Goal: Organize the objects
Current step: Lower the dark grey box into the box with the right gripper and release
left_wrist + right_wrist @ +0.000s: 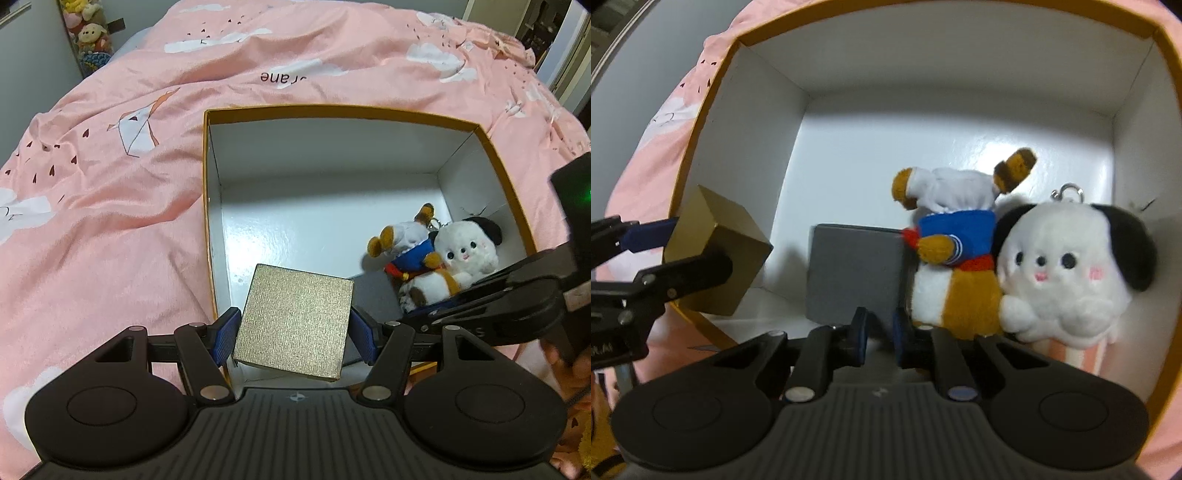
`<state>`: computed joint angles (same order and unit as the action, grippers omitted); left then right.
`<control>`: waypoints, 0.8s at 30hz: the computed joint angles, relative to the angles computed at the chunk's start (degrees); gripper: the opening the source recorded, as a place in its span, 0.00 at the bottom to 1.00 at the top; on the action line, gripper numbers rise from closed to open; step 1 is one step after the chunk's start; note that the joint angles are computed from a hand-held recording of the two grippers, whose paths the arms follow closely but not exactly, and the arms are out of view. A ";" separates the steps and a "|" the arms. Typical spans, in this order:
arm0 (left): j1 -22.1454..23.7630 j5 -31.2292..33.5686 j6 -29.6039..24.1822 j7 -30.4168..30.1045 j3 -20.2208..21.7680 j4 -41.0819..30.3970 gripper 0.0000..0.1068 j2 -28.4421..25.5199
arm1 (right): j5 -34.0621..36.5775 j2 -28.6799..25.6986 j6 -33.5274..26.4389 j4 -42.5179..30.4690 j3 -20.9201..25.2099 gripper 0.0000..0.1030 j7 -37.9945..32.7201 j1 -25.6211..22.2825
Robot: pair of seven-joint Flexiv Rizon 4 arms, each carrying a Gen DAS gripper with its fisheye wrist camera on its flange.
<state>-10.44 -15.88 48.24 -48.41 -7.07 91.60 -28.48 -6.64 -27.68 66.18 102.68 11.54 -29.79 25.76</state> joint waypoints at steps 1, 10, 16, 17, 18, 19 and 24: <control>-0.52 1.02 -0.43 -0.71 0.50 -0.51 0.68 -0.20 | -1.20 0.55 0.11 0.53 -0.95 0.17 0.76 0.77; -2.58 7.61 -1.82 -2.83 1.94 -2.67 0.68 -0.88 | -9.92 2.84 12.41 6.09 -7.63 0.22 9.64 4.35; -0.93 3.42 3.09 -0.63 -0.03 1.69 0.68 0.19 | -4.90 -1.19 23.19 4.30 -3.59 0.35 11.03 0.12; -0.74 2.64 3.57 -0.47 -0.28 2.27 0.68 0.28 | -3.60 -2.01 25.32 3.82 -2.80 0.36 10.90 -0.56; -0.61 2.04 3.85 -0.35 -0.44 2.53 0.68 0.25 | -2.51 -2.79 26.88 3.17 -1.65 0.38 10.52 -1.52; -0.47 1.48 4.23 -0.18 -0.59 2.91 0.68 0.26 | -1.78 -3.53 27.53 2.34 -0.94 0.40 10.30 -2.09; 0.04 -0.63 7.25 1.54 -1.41 4.95 0.68 0.51 | 0.52 -8.57 24.21 -4.56 7.00 0.41 6.97 -7.88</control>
